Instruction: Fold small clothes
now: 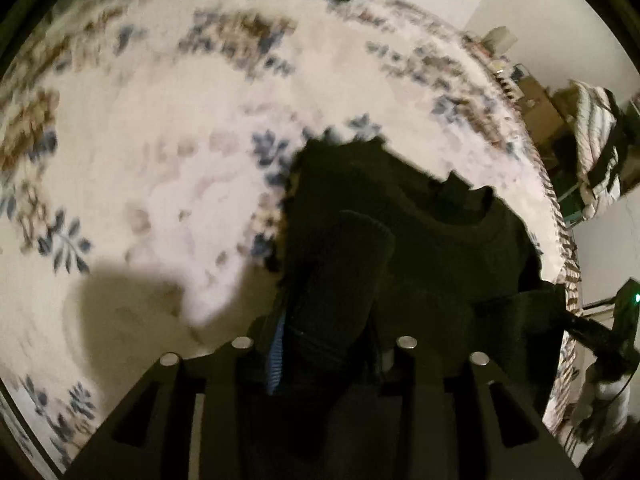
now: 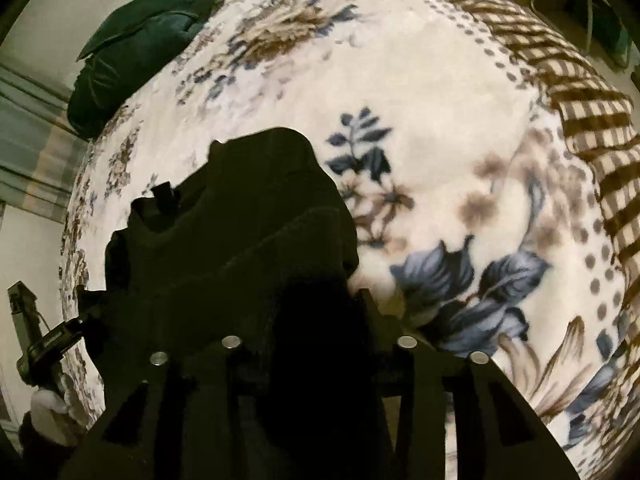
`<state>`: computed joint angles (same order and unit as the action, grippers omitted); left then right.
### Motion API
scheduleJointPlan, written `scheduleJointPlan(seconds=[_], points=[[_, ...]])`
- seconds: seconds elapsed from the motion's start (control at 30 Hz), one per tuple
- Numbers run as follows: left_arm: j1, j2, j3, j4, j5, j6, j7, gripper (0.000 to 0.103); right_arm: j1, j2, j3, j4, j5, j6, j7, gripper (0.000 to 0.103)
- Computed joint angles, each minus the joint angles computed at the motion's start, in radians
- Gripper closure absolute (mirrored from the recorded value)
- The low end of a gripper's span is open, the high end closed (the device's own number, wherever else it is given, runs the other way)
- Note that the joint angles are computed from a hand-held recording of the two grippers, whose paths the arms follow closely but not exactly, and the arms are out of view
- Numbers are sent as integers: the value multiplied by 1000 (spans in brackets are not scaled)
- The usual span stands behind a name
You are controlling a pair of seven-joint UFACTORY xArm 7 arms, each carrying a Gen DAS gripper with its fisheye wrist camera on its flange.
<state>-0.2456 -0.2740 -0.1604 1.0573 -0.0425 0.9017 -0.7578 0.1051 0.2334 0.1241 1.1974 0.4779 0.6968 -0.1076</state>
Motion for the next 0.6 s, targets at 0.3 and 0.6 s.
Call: scheduleJointPlan(seconds=[0.3, 0.6], points=[[29, 13, 7, 73, 52, -90, -56, 85, 18, -99, -3, -34, 27, -73, -19, 90], [66, 197, 55, 230, 57, -99, 16, 85, 13, 55, -11, 217, -12, -83, 70, 91]])
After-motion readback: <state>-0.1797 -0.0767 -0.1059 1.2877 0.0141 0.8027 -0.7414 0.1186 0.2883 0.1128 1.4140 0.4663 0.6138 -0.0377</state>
